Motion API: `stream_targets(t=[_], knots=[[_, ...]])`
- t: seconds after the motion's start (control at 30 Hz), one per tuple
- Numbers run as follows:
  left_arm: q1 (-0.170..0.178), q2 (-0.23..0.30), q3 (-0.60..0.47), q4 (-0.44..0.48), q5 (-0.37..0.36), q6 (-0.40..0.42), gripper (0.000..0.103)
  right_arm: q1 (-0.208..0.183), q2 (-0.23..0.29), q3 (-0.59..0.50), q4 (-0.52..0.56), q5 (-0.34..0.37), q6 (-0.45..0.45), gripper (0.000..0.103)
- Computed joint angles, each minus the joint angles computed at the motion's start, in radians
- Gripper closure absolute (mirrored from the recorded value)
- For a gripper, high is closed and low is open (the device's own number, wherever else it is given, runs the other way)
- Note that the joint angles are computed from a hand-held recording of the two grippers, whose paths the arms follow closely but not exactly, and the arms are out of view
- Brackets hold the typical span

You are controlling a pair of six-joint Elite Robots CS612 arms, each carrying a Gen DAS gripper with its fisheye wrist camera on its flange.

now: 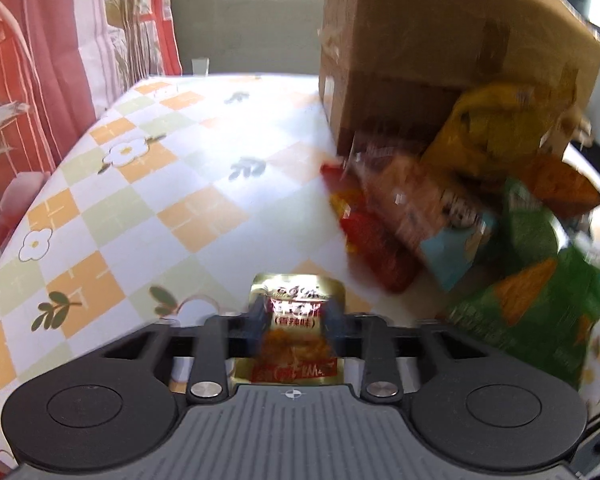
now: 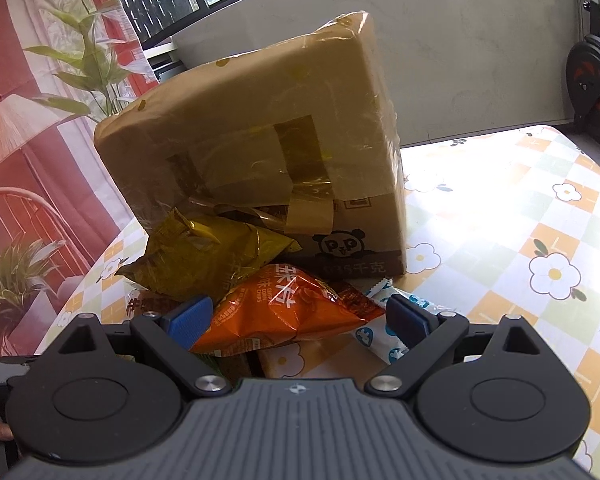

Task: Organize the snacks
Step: 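Grasp the gold snack pouch with the left tool while the right tool returns to the pile, then grasp the white blue-dotted packets with the right tool while the left tool lifts the gold pouch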

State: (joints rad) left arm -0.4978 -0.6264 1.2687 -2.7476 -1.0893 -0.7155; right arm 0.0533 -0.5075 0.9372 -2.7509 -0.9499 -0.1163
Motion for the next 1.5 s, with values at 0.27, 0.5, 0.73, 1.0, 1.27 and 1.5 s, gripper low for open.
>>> stream_targets(t=[0.27, 0.5, 0.73, 1.0, 1.27, 1.5], knots=[[-0.002, 0.004, -0.005, -0.002, 0.005, -0.027, 0.074, -0.004, -0.004, 0.013, 0.036, -0.057, -0.067, 0.009], [-0.009, -0.013, 0.014, 0.028, -0.007, 0.034, 0.057, -0.008, -0.005, 0.019, 0.046, -0.062, -0.064, 0.009], [-0.004, -0.007, 0.007, 0.059, 0.007, -0.020, 0.047, -0.002, -0.003, 0.012, 0.069, -0.048, -0.079, 0.009], [0.008, 0.010, -0.022, 0.104, 0.042, -0.061, 0.023, -0.003, -0.001, 0.011, 0.076, -0.054, -0.065, 0.009], [0.013, 0.024, -0.050, 0.071, -0.002, 0.016, 0.058, -0.003, 0.002, 0.005, 0.090, -0.045, -0.075, 0.009], [0.005, 0.024, -0.039, 0.051, 0.017, 0.001, 0.061, -0.003, 0.003, 0.004, 0.093, -0.056, -0.074, 0.009]])
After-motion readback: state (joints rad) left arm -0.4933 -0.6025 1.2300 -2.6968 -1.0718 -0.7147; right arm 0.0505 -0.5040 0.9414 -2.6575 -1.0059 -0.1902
